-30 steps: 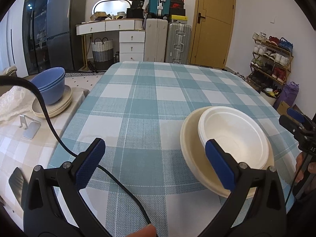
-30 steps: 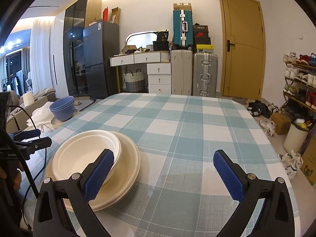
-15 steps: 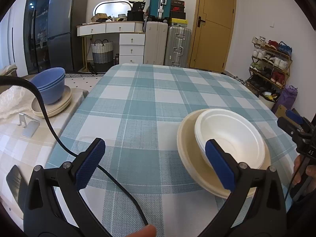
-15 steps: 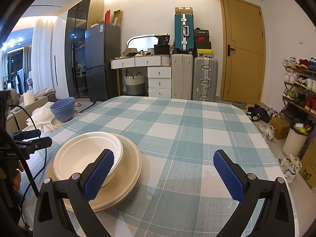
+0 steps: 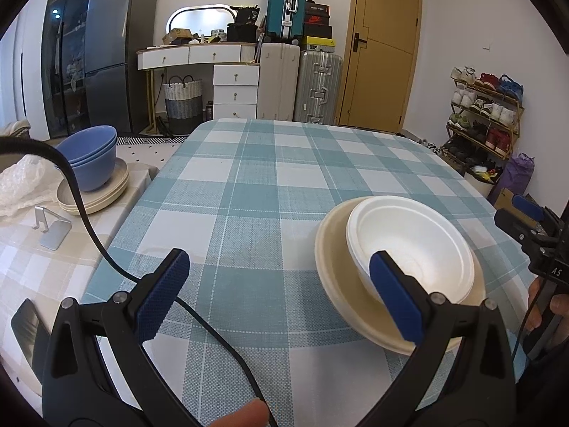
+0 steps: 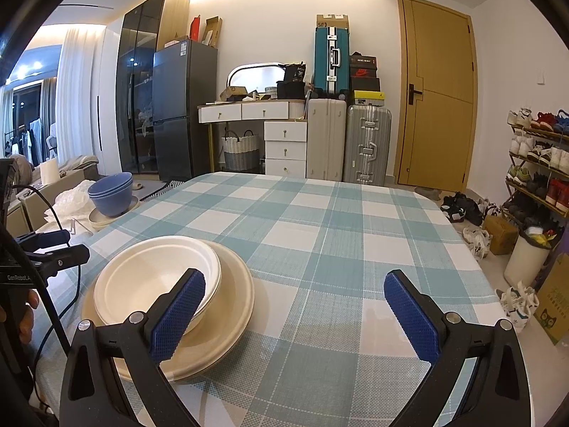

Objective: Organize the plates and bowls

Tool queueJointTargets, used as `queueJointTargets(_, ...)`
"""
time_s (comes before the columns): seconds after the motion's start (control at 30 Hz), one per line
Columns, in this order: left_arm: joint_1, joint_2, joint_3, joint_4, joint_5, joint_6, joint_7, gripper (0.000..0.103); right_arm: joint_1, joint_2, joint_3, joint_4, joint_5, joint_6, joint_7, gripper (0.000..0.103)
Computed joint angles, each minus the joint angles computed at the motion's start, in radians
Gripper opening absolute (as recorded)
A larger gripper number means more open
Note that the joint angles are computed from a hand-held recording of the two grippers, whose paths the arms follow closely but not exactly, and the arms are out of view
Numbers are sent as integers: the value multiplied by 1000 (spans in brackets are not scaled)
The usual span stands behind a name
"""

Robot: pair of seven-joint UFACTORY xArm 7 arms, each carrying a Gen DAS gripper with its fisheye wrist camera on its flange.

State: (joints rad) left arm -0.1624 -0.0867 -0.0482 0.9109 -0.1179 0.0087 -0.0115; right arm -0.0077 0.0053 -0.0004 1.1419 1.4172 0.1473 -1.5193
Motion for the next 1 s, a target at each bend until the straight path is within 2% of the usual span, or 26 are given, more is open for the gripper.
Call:
queueJointTargets(0.07, 31, -3, -25, -6, 58, -8, -52, 101, 1, 1, 1, 1, -3, -3, -1, 103)
queueJointTargets(0.33, 61, -4, -42, -6, 163, -2, -130, 101, 1, 8, 5, 3, -16, -16, 11, 103)
queueJointTargets(1.0, 58, -6, -38, -13, 209, -13, -158, 101, -2, 11, 8, 7, -2, -20, -2, 103)
